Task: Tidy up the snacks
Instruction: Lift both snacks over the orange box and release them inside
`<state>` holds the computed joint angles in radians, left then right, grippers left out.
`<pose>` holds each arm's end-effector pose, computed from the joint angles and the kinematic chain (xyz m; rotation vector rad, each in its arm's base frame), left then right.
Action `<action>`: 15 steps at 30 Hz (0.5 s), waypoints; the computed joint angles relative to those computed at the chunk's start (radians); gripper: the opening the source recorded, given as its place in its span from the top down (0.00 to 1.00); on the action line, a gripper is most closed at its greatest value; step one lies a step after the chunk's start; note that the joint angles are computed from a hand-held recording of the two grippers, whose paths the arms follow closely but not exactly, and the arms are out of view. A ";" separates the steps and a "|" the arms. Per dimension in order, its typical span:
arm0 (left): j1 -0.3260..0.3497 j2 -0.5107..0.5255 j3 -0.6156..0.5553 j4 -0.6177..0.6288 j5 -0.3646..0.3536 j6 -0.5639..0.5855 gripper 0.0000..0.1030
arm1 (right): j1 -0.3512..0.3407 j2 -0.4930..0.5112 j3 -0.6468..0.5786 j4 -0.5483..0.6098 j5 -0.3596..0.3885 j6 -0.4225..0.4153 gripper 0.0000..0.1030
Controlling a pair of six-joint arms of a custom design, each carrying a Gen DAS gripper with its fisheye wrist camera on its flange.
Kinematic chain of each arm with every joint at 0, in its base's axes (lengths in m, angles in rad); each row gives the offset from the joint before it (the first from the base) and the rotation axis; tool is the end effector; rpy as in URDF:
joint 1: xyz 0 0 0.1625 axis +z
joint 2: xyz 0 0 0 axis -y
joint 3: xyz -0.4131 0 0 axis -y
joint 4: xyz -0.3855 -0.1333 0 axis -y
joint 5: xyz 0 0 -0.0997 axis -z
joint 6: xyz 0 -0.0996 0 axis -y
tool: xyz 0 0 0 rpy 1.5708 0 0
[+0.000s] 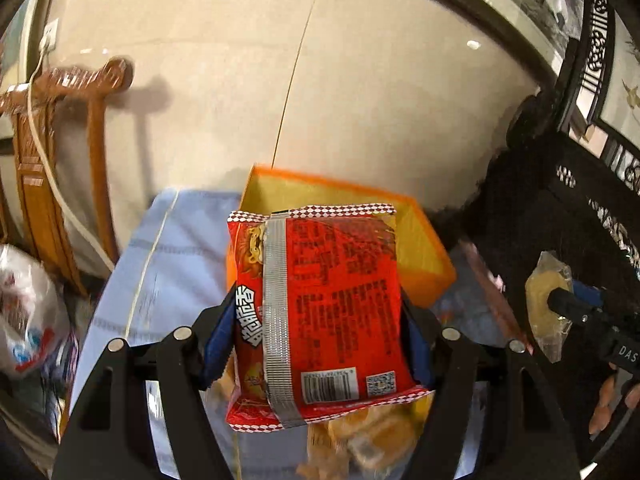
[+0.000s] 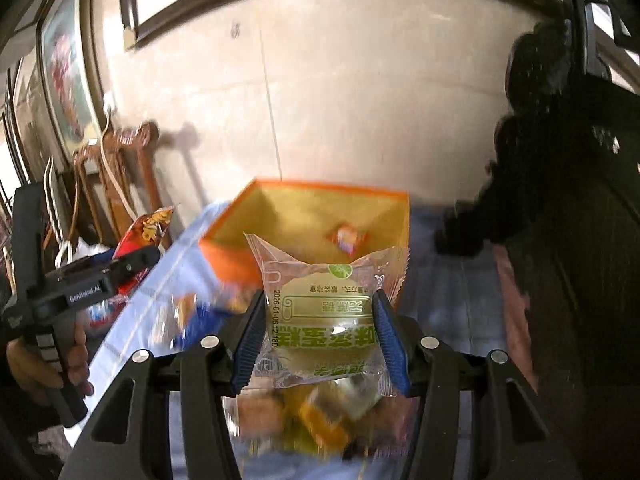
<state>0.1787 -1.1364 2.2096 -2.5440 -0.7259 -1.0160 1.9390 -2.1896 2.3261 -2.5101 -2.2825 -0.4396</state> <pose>-0.4064 -0.2846 0.1227 0.5354 2.5051 -1.0287 0.1593 -0.2234 0.4659 0.5586 -2.2113 0.9257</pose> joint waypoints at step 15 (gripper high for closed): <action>0.264 0.313 -0.411 -0.176 0.056 0.474 0.08 | -0.145 0.449 -0.314 -0.161 0.143 -0.062 0.20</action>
<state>0.4427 -0.8230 1.7991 -2.7196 -0.6702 -0.5420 1.7937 -1.7404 2.0123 -2.6709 -2.1395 -0.5015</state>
